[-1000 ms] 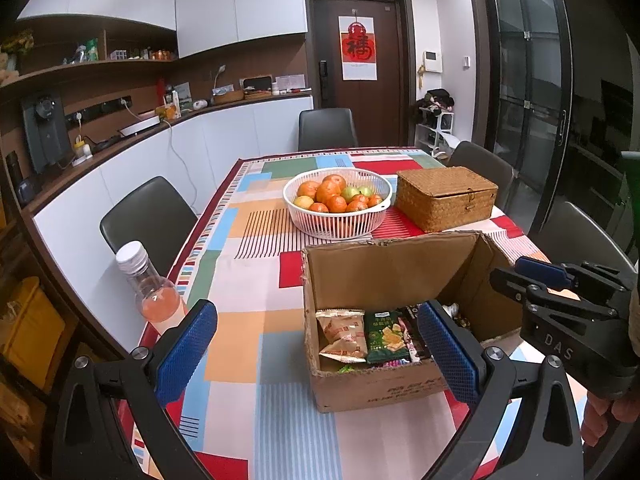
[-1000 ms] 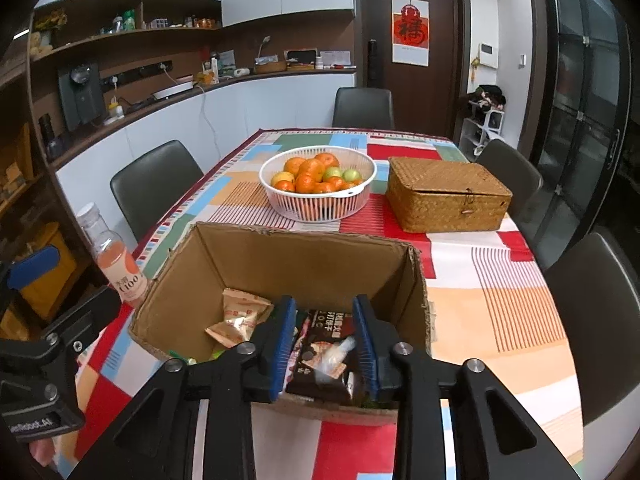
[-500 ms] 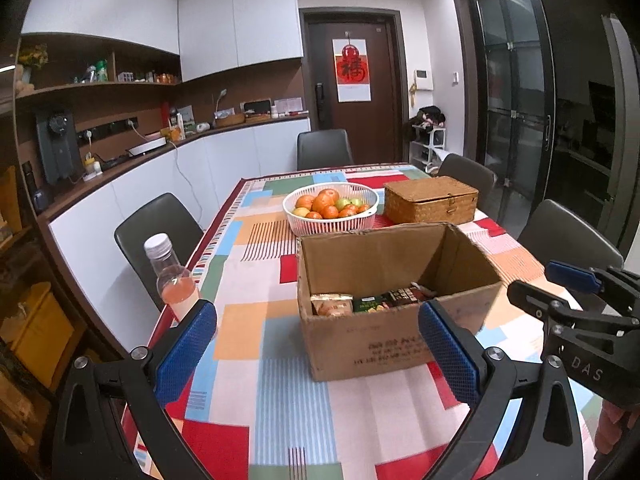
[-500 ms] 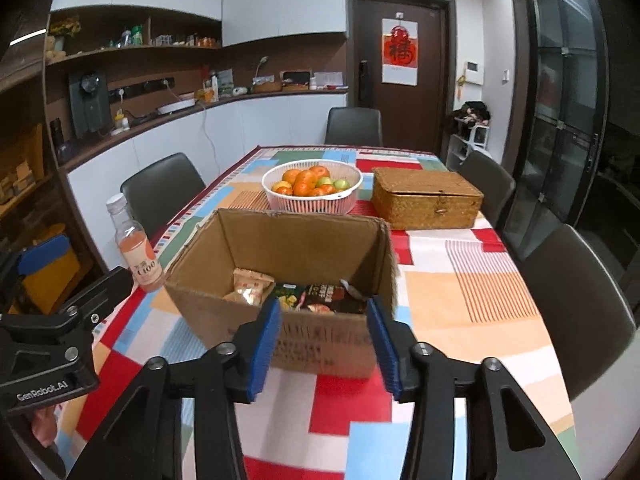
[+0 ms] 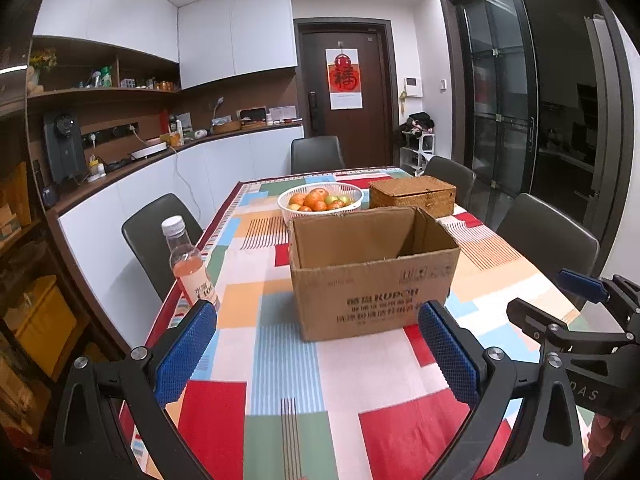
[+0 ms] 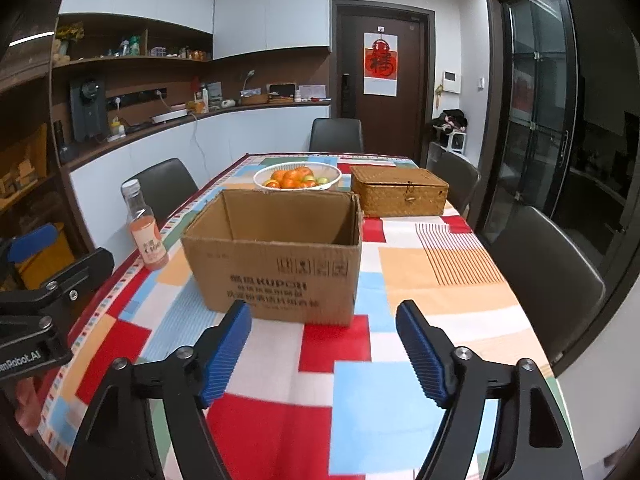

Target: Organize snacks

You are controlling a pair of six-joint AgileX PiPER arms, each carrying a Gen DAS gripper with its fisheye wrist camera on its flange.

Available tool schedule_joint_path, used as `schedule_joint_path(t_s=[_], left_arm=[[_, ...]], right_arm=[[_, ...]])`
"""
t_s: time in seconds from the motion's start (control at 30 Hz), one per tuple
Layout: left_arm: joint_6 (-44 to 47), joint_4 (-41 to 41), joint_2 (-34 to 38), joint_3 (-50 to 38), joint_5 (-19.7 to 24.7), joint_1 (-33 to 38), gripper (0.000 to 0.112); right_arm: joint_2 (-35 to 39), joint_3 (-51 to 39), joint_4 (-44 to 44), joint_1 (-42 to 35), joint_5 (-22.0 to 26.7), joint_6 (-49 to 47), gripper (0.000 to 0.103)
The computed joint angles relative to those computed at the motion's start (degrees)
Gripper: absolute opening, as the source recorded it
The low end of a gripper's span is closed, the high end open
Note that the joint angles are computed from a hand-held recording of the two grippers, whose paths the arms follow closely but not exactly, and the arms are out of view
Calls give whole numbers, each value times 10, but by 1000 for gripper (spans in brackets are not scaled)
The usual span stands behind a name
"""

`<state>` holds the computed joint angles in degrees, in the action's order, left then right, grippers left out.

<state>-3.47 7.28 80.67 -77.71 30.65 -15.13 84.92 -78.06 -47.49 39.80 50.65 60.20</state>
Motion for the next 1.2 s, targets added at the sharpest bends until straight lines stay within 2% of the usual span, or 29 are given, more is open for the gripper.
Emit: schedule_joint_path(t_s=[0.17,0.4,0.57,0.83,1.2], left_arm=[[6,-9,-35,36,1,2,103],[-19,26,-77,80,-5,-4,103],[-6,11,-90,89,-7,1,103],[-33,34,-122,106,-4,-7,103],[-28,29,-127,100,9,-11,103]], right_arm=[[-22,24,-14,29,18,33,77],[-41,47,-24,61,37,61,77],[-53,54,-27,77,47,72,77],[-67,61,-47,104,63,98,77],[-80,71,-62,119,69,114,77]])
